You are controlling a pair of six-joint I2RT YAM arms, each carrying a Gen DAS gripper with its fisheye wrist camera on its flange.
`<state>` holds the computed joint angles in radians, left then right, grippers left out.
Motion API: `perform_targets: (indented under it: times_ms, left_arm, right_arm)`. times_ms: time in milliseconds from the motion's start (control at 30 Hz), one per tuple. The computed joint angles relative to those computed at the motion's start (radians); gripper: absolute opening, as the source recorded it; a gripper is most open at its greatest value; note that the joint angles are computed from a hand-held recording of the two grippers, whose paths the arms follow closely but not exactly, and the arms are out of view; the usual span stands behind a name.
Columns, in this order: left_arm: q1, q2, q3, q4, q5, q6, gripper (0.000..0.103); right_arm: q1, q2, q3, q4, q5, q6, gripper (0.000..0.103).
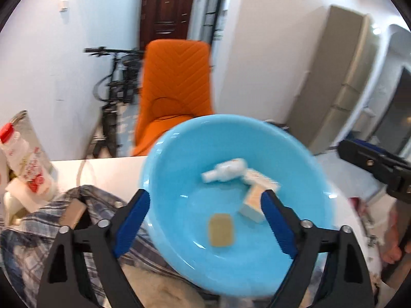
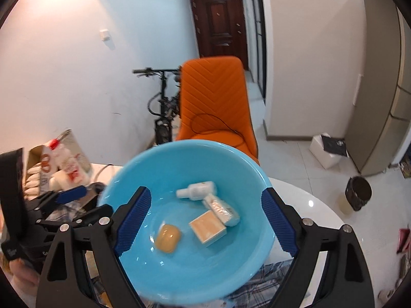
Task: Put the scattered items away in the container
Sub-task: 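Open both grippers to drop the tissue pack and orange soap box into the basin, then withdraw both grippers from the basin back over the plaid shirt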
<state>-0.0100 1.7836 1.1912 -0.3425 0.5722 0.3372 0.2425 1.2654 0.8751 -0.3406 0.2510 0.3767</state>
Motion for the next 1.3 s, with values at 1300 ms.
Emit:
perform_targets:
  times_ms: [1300]
  left_arm:
    - [0.555, -0.491, -0.798, 0.097, -0.011, 0.648, 0.091]
  right_arm:
    - [0.613, -0.142, -0.616, 0.164, 0.249, 0.618, 0.099]
